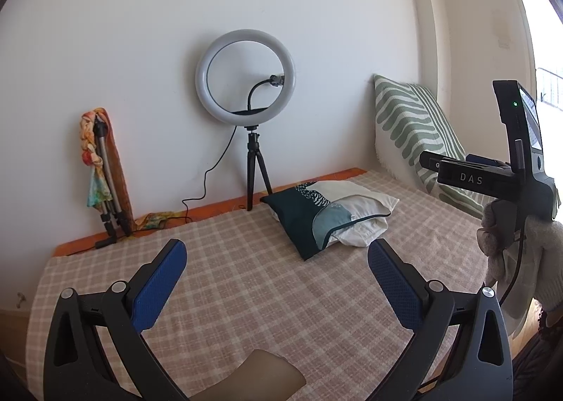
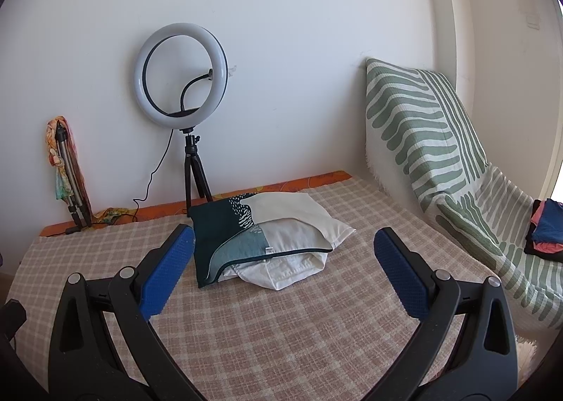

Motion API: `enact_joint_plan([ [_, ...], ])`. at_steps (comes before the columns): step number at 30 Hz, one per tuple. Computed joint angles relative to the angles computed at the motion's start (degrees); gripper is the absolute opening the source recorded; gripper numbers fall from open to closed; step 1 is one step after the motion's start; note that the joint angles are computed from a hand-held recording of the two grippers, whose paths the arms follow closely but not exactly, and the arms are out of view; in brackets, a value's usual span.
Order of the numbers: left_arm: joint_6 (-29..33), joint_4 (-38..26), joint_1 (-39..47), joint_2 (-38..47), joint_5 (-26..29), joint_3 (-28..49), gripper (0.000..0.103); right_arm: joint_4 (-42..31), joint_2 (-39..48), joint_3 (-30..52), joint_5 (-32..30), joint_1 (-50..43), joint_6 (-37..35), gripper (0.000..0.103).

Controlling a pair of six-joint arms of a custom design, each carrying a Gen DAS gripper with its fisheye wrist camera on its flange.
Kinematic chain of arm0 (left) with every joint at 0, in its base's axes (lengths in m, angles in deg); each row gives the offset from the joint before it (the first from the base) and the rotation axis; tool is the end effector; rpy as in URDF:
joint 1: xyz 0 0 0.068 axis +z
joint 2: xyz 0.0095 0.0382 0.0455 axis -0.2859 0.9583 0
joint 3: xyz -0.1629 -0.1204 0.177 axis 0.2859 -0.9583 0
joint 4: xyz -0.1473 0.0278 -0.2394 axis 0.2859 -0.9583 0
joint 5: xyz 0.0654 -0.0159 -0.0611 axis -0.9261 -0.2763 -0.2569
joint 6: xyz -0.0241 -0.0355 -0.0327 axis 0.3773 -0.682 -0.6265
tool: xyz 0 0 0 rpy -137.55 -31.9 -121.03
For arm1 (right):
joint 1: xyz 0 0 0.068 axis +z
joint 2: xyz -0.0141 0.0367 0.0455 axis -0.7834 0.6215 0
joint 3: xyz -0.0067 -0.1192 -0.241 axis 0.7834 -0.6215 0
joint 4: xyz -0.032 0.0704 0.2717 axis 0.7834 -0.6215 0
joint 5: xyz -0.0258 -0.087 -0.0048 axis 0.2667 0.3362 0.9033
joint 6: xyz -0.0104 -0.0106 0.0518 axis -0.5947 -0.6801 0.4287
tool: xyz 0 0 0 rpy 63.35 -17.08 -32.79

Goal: Fold small clothes

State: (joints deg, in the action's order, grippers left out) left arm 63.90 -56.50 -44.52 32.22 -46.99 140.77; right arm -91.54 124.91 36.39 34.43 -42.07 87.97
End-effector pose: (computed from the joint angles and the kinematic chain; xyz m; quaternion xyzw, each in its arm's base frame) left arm 0.2849 -0.1529 0.2717 0.2271 0.8026 -0.1422 0.5330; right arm 0.2445 0.0218 0.2584 0.1911 0.8037 -0.1148 0.5517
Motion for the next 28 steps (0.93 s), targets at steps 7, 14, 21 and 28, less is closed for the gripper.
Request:
enact_joint_plan([
  [7, 0.17, -0.23, -0.13, -0.34, 0.05, -0.14, 0.103, 0.04, 0.18, 0.05, -0.59, -0.02, 0.3, 0.103],
  [14, -0.06, -0.6, -0.21, -0.21, -0.03, -0.06, 0.103, -0.06, 0.15, -0.03, 0.15, 0.6, 0.47, 0.103],
  [21, -0.81, -1.62, 0.04, 0.11, 0.45, 0.35, 0.103, 0.63, 0.85, 0.12, -1.36, -0.21, 0.05, 0.103],
  [28, -1.31, -2.16, 0.25, -0.1, 0.72, 0.35, 0.103, 0.97, 1.34, 0.16, -2.04, -0.6, -0.4, 0.103],
])
